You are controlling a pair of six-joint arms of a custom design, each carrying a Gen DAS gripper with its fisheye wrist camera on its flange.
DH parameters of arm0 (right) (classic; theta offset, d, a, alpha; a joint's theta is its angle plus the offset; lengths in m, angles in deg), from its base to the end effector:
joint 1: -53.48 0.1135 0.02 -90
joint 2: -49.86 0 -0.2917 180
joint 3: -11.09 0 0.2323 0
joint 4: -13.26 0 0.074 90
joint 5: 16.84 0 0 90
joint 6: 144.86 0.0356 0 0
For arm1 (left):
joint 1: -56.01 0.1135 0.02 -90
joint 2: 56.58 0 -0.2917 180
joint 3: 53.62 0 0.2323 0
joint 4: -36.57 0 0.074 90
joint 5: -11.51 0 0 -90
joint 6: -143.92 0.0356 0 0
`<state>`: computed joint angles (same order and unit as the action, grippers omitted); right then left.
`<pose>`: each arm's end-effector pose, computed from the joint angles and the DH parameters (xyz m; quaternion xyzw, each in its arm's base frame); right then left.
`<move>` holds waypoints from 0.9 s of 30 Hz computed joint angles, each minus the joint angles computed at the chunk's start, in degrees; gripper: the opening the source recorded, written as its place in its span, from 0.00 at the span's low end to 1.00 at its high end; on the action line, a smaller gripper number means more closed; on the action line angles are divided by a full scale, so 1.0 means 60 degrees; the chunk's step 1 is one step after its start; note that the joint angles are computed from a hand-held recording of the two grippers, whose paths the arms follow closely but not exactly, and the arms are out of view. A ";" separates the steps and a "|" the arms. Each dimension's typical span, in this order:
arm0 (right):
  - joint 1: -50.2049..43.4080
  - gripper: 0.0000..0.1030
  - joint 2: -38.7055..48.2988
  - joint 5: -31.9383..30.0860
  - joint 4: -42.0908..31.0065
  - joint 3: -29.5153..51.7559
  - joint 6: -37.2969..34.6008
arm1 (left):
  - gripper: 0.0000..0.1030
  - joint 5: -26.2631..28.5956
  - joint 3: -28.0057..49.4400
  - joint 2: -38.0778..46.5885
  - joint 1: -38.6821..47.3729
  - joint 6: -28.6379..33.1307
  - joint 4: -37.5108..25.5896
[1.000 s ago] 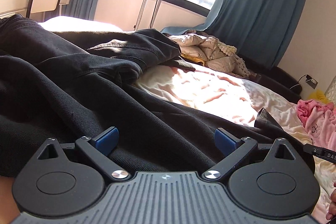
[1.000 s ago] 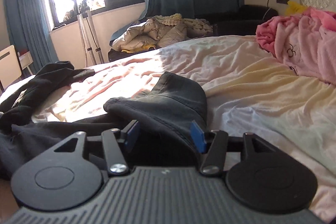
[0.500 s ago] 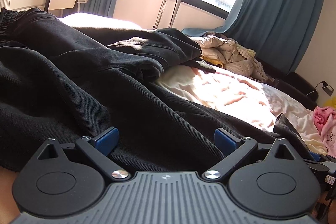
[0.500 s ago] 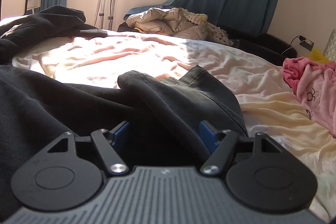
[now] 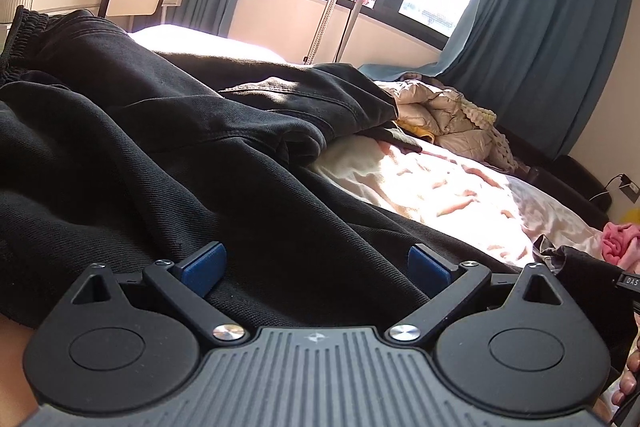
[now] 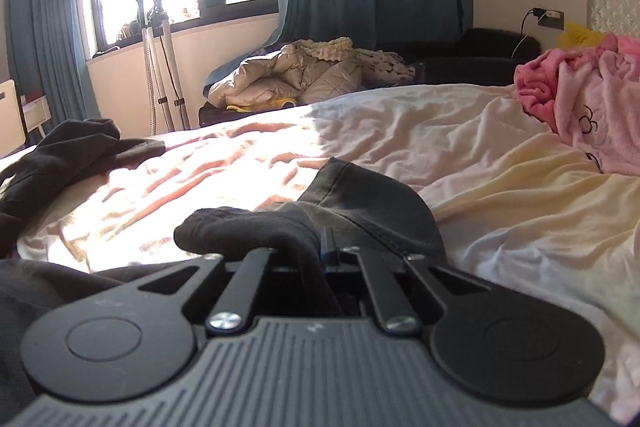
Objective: Fold clothes
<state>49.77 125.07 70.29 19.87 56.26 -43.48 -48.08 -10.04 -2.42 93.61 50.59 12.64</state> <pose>0.2468 -0.0142 0.2357 0.0961 0.8303 0.0576 0.5460 0.1408 0.0857 0.2480 -0.1842 0.8428 -0.0895 0.4977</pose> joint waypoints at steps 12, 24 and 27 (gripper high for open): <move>-0.6931 0.10 0.3707 -0.5322 0.4150 -0.0930 0.7637 | 0.95 0.0369 0.0060 -0.0156 0.0435 -0.0168 -0.0197; -0.8075 0.15 0.3165 -0.4756 0.3819 -0.1323 0.7997 | 0.95 0.0985 0.0762 0.0011 0.1080 0.0283 -0.0876; -0.8837 0.15 0.2473 -0.5094 0.2839 -0.1324 0.7496 | 0.95 0.2827 0.2072 0.0918 0.2666 0.0885 -0.2743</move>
